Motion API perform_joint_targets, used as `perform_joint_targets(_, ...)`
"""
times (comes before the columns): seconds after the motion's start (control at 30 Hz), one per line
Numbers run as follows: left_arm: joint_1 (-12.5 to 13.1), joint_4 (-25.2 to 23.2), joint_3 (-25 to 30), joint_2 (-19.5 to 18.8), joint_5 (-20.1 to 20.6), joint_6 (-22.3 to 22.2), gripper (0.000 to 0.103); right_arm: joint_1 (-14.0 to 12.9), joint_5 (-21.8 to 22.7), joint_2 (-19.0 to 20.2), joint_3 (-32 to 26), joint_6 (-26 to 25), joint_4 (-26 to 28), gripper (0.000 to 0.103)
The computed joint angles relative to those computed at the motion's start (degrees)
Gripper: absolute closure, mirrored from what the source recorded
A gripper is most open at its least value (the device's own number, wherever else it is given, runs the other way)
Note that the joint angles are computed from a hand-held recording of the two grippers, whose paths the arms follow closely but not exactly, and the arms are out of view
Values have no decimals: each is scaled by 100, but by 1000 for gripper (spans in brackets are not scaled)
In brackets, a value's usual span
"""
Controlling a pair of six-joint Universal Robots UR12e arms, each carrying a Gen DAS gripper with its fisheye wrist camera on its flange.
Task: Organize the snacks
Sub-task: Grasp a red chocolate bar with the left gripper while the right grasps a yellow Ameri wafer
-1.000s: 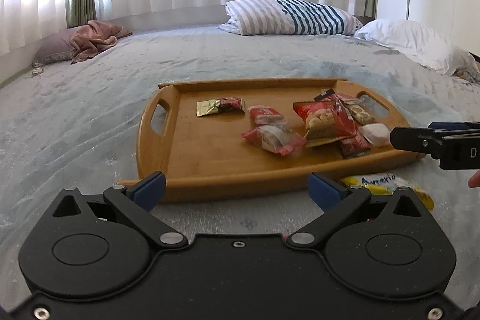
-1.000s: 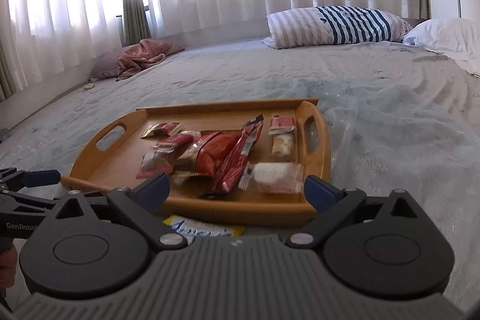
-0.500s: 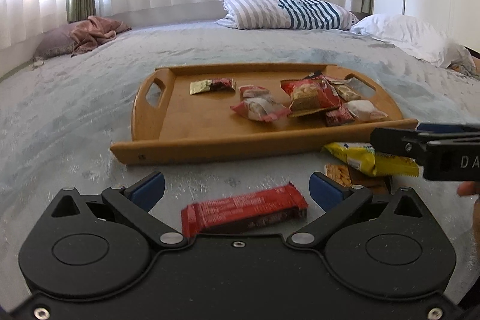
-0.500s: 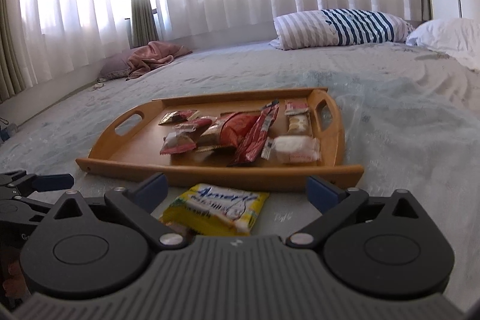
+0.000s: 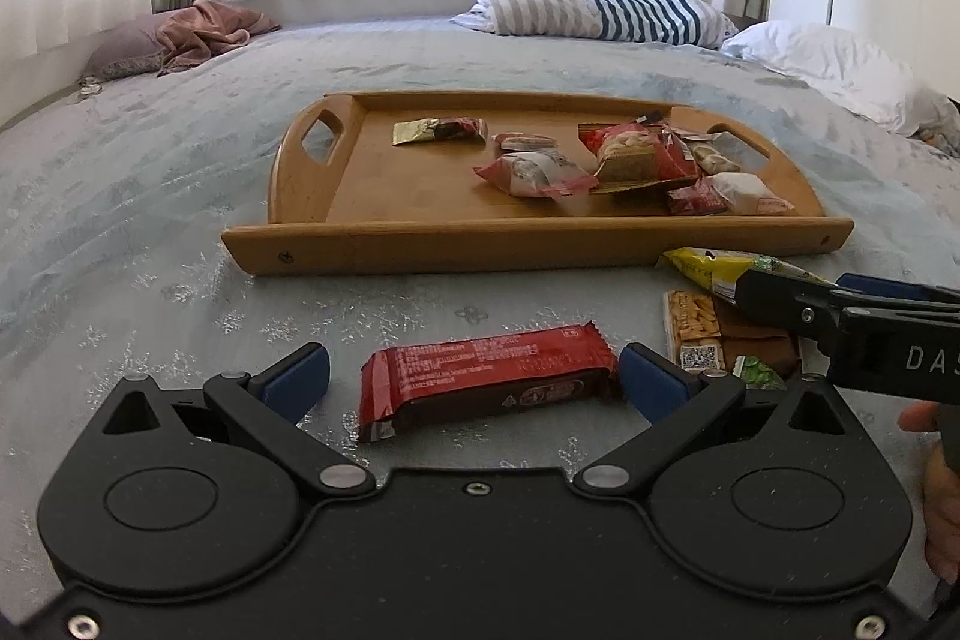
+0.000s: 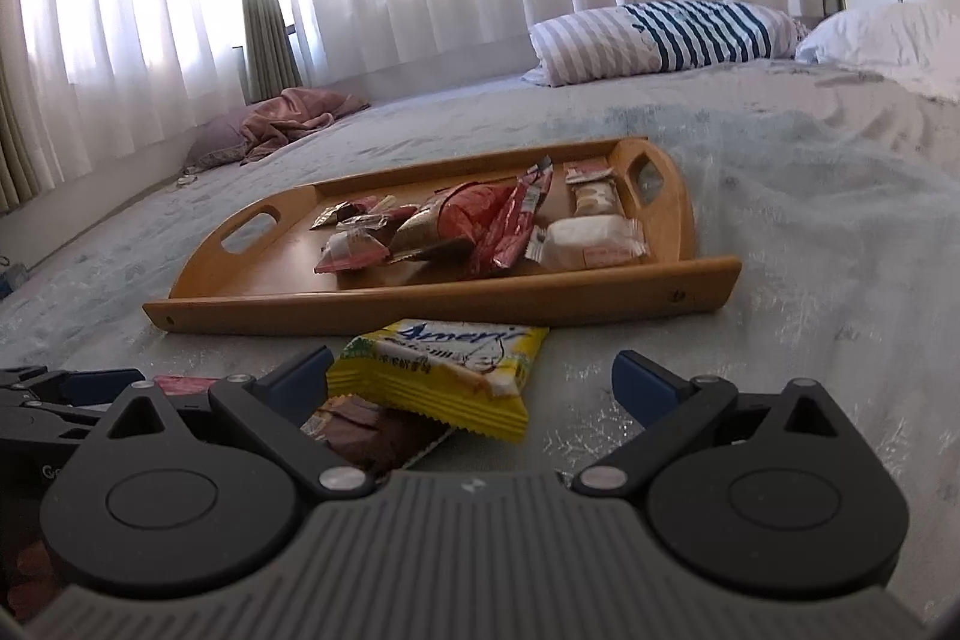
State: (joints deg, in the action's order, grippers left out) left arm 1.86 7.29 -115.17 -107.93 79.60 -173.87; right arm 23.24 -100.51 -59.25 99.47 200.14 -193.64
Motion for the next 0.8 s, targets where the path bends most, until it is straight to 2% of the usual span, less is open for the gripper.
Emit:
perform_joint_targets(0.33, -41, 259, -52, -75, 87, 17, 0, 7, -8, 54, 33, 41, -183, 0)
perform_joint_targets(0.8, -27, 294, -71, -76, 70, -7, 0, -10, 35, 45, 35, 71, -136, 0)
